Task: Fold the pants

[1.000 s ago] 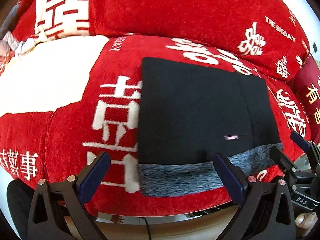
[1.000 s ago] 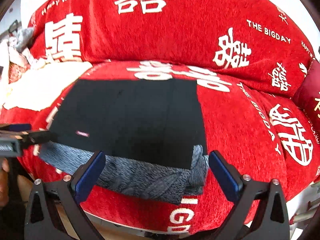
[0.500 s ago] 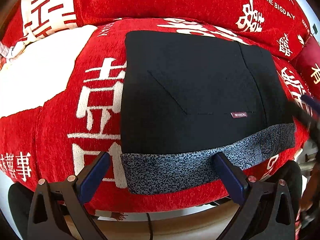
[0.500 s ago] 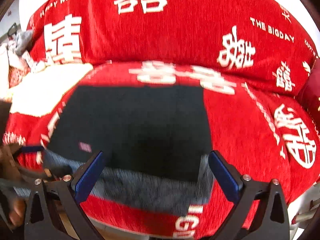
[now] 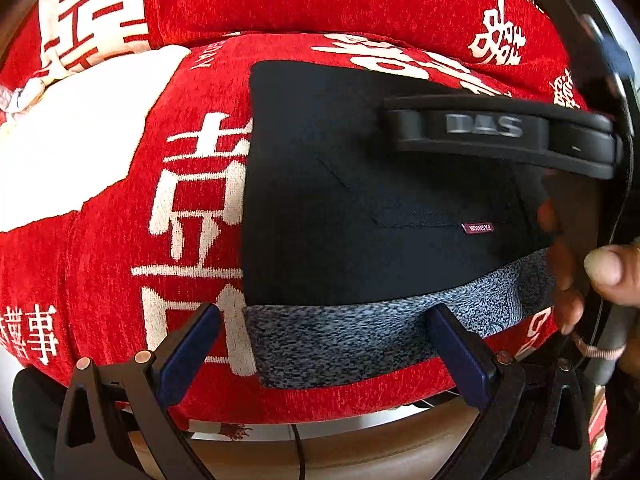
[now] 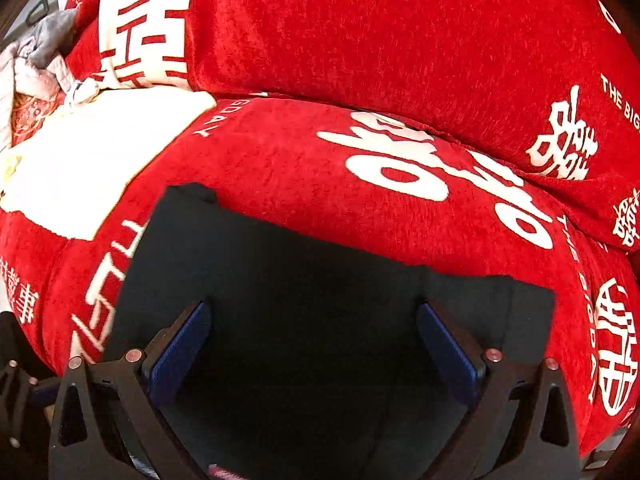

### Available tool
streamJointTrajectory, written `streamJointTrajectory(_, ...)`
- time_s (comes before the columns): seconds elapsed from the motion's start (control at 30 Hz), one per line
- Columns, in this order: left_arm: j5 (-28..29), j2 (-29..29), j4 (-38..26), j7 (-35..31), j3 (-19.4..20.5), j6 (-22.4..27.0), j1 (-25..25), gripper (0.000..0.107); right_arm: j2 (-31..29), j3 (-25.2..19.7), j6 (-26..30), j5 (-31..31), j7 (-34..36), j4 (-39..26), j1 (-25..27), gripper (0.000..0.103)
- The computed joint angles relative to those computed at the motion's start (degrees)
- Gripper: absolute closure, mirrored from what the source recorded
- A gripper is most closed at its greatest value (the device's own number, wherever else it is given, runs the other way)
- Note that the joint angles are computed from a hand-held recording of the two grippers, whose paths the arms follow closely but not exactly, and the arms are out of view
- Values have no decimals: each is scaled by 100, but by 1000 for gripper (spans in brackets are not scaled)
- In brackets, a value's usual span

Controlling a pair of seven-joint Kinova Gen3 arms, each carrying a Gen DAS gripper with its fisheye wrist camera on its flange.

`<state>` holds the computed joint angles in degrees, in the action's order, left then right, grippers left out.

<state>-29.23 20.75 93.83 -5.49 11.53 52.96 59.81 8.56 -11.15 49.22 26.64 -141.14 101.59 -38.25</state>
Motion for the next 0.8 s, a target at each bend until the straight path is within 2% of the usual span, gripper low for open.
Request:
streamJointTrajectory(0.1, 170, -217, 236, -112, 34, -287, -210, 4, -228, 263, 214, 185, -172, 235, -125, 1)
streamJointTrajectory(0.23, 262, -522, 553, -27, -5, -742, -452, 4, -641, 63, 312, 324, -375, 700, 324, 0)
streamJointTrajectory(0.33, 296, -744, 749, 124, 0, -968, -673, 4, -1259, 612, -273, -269, -134, 1409, 362, 0)
streamJointTrajectory(0.37, 352, -795, 805, 109, 23, -1054, -775, 4, -1437, 665, -501, -502, -52, 1598, 495, 0)
streamJointTrajectory(0.5, 496, -935, 990, 71, 92, -1241, -1034, 4, -2031, 342, -814, -1200, 342, 2184, 1247, 0)
streamJointTrajectory(0.6, 486, -1158, 1307, 123, 163, -1507, -1120, 4, -2580, 149, -660, -1472, 447, 2488, 1540, 0)
streamJointTrajectory(0.67, 276, -1204, 1395, 307, 210, -1494, -1072, 4, -2997, -107, -460, -1393, 346, 2620, 1783, 0)
streamJointTrajectory(0.73, 192, -1232, 1482, 297, 260, -1579, -1137, 4, -3337, -79, -454, -1492, 474, 2737, 1934, 0)
streamJointTrajectory(0.8, 387, -1131, 1450, -20, 319, -1716, -1317, 4, -3517, 187, -609, -1727, 735, 2819, 1998, 0)
